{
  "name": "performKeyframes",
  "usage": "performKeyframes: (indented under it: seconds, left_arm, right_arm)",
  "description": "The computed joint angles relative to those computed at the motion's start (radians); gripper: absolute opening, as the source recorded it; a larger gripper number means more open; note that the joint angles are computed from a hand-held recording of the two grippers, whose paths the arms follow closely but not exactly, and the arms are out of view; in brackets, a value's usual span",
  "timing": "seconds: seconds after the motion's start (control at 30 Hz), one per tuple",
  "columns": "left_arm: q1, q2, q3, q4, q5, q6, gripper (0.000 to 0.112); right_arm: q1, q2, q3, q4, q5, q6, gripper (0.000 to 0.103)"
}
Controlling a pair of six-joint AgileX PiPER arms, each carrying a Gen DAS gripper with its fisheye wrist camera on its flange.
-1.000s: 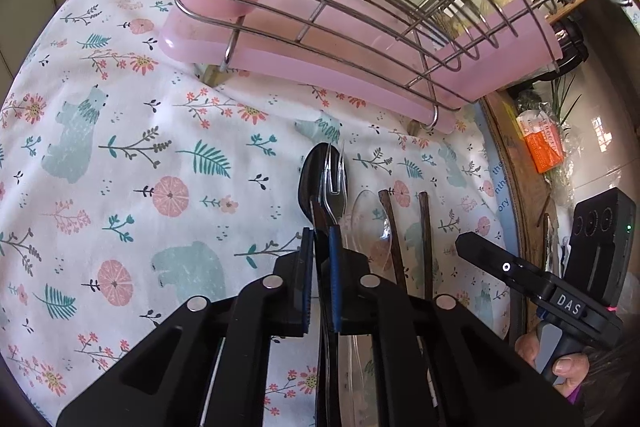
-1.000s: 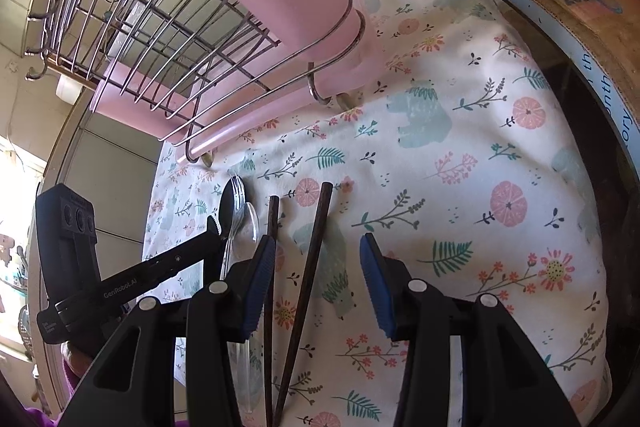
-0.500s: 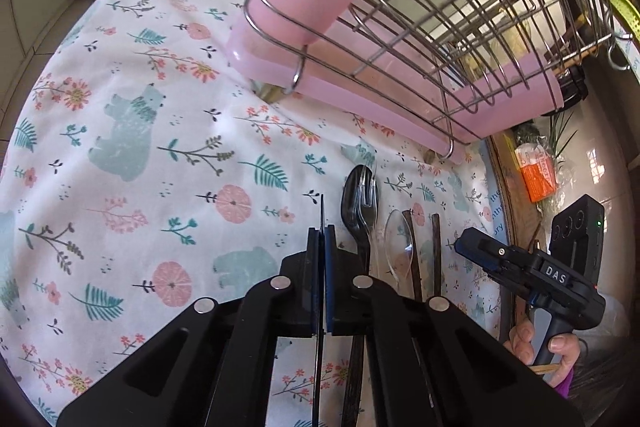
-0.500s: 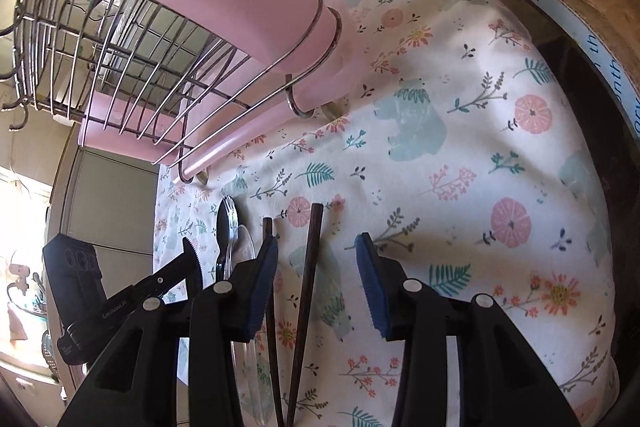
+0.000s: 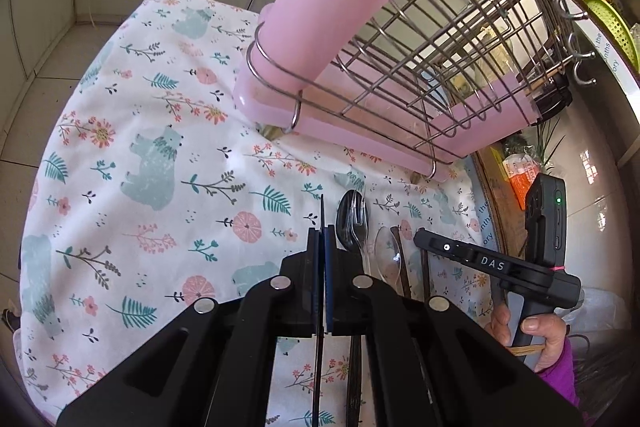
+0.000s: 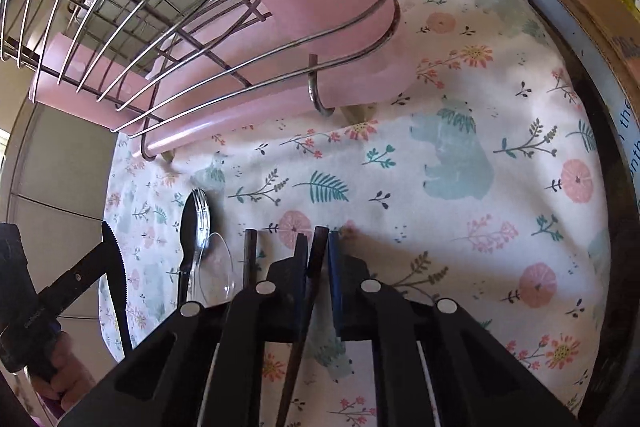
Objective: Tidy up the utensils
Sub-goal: 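Close the left tool on a chopstick while the right tool grasps a black chopstick, then lift the left tool's chopstick over the pink cup while the right tool carries its chopstick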
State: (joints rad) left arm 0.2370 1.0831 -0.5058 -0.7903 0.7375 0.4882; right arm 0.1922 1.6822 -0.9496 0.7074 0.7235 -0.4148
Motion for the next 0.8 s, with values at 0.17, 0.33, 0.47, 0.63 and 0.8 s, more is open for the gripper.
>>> performKeyframes:
  seconds: [0.17, 0.33, 0.47, 0.63, 0.8]
  left_arm:
    - [0.094, -0.050, -0.013, -0.019, 0.072, 0.056, 0.002]
    - [0.129, -0.144, -0.029, -0.032, 0.083, 0.053, 0.002]
    - [0.100, -0.216, -0.083, 0.011, 0.060, -0.025, 0.002]
    - [0.083, -0.259, -0.183, 0.028, 0.039, -0.084, 0.002]
    - [0.110, -0.270, -0.244, -0.043, 0.040, -0.045, 0.002]
  right_arm:
    - [-0.044, -0.078, 0.062, 0.119, -0.013, -0.110, 0.008]
    - [-0.111, -0.222, 0.110, 0.210, 0.001, -0.223, 0.006]
    - [-0.153, -0.338, 0.102, 0.239, 0.007, -0.261, 0.006]
    - [-0.226, -0.429, 0.022, 0.308, 0.049, -0.311, 0.006]
    - [-0.291, -0.474, -0.108, 0.361, 0.028, -0.338, 0.006]
